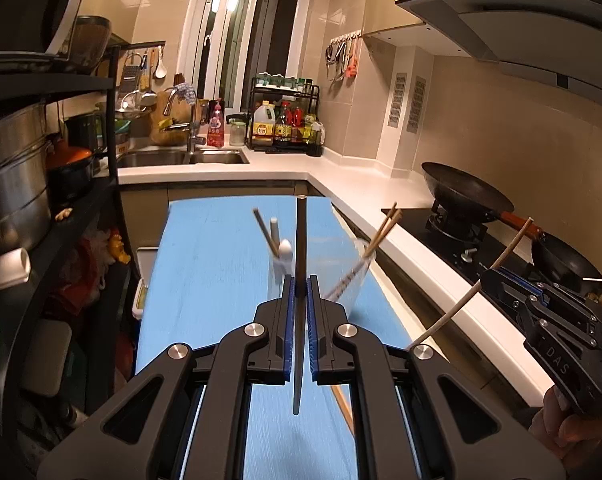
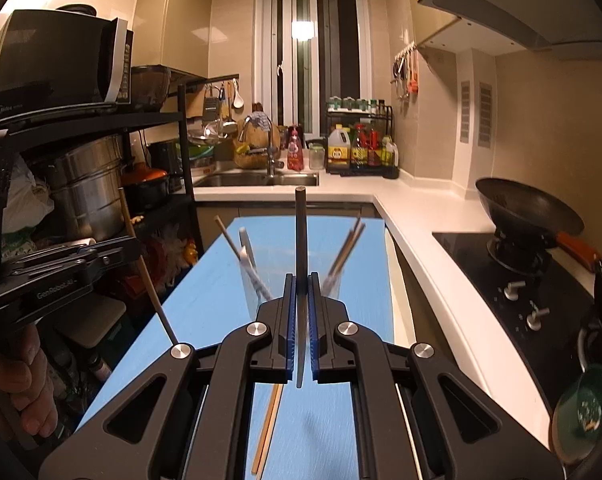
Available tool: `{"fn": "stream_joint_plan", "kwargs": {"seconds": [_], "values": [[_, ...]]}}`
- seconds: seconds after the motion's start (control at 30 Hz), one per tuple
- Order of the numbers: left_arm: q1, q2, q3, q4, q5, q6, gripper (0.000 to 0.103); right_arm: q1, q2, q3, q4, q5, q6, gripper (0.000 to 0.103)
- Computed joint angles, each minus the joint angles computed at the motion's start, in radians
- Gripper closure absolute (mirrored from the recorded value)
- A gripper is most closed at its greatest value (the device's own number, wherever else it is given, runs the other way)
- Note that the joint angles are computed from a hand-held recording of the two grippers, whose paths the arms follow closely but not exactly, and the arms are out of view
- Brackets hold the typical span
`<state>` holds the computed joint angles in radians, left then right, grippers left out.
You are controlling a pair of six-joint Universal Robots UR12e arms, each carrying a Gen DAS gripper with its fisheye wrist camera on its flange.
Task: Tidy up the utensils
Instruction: 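Lift both chopsticks and carry them over the clear holder, then lower both chopsticks into the holder and open both tools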
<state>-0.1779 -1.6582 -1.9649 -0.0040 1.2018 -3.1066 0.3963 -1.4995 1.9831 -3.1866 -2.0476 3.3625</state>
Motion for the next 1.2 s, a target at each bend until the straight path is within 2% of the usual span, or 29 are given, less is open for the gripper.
{"fn": "stream_joint_plan", "kwargs": {"seconds": [0.2, 0.3, 0.6, 0.7, 0.83, 1.07, 1.13, 1.17, 1.2], "values": [[-0.010, -0.043, 0.100, -0.036, -0.024, -0.012, 0.097, -0.033, 0.027, -0.074, -0.026, 0.045, -0.037, 0.097], [-0.018, -0.071, 0.165, -0.068, -0.023, -0.023, 0.097, -0.039, 0.048, -0.118, -0.046, 0.042, -0.073, 0.097], [-0.048, -0.165, 0.321, -0.041, -0.001, -0.046, 0.097, -0.079, 0.108, -0.194, -0.075, 0.045, -0.096, 0.097], [-0.066, -0.206, 0.361, -0.058, 0.025, -0.034, 0.097, -0.097, 0.124, -0.192, -0.052, 0.064, -0.085, 0.097], [-0.088, -0.253, 0.391, -0.120, 0.068, 0.010, 0.097, -0.122, 0.138, -0.184, 0.002, 0.115, -0.057, 0.097], [-0.096, -0.284, 0.395, -0.221, 0.083, 0.072, 0.097, -0.137, 0.145, -0.172, 0.066, 0.170, -0.062, 0.095], [-0.090, -0.275, 0.385, -0.219, 0.057, 0.078, 0.086, -0.134, 0.140, -0.165, 0.066, 0.166, -0.068, 0.091], [-0.087, -0.267, 0.373, -0.196, 0.050, 0.080, 0.074, -0.132, 0.137, -0.159, 0.060, 0.164, -0.068, 0.089], [-0.084, -0.260, 0.363, -0.173, 0.045, 0.079, 0.071, -0.131, 0.132, -0.153, 0.055, 0.163, -0.067, 0.085]]}}
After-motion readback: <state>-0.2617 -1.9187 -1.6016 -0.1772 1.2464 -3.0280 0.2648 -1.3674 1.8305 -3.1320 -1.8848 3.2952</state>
